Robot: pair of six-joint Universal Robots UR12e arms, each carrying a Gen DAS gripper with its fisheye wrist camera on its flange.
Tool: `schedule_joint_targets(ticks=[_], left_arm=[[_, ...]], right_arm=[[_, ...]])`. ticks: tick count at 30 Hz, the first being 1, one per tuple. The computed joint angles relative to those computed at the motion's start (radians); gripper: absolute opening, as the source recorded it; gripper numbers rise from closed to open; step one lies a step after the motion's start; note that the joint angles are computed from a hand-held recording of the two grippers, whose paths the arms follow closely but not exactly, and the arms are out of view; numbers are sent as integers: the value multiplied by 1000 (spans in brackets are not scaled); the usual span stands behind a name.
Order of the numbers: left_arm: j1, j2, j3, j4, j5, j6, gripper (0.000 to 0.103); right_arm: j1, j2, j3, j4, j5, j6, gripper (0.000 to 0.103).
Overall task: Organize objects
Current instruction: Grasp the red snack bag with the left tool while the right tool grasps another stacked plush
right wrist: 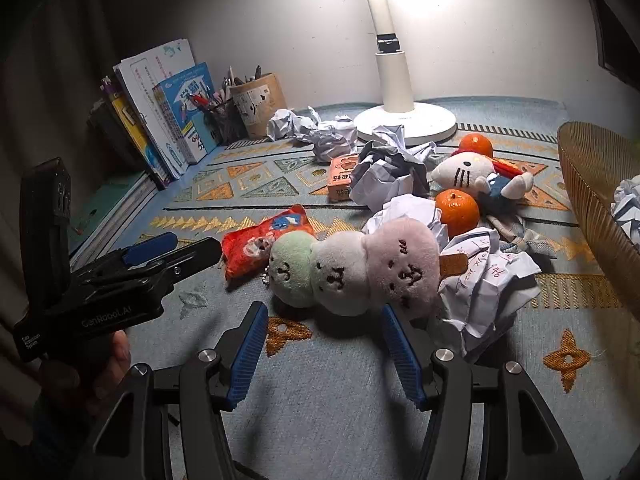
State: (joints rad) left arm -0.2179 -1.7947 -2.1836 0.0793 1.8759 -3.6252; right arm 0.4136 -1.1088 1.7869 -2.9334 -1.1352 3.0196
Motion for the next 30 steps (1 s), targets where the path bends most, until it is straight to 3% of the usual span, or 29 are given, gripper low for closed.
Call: schedule_joint_targets(ticks=[6,11,15,17,24,29,30], left_arm=[[3,2,14,-62,-19,14,90],[21,6,35,-151,-70,23,90],[7,-9,90,-291,35,70,90],[19,-10,89,-254,1,98,90],[34,-32,112,-250,-77,181,89],[56,-30,101,-226,-189,207,78],[61,-29,98,-223,-215,214,67]], right_arm=[[-8,-15,3,76,55,-6,58],[-1,-6,-28,109,-12,71,58],[-4,12,-64,135,-23,136,58],[-2,22,-83,128,-30,156,58],[36,64,-168,140,-93,137,60],[52,86,-204,154,-116,127,61],[53,88,-207,161,-120,121,60]])
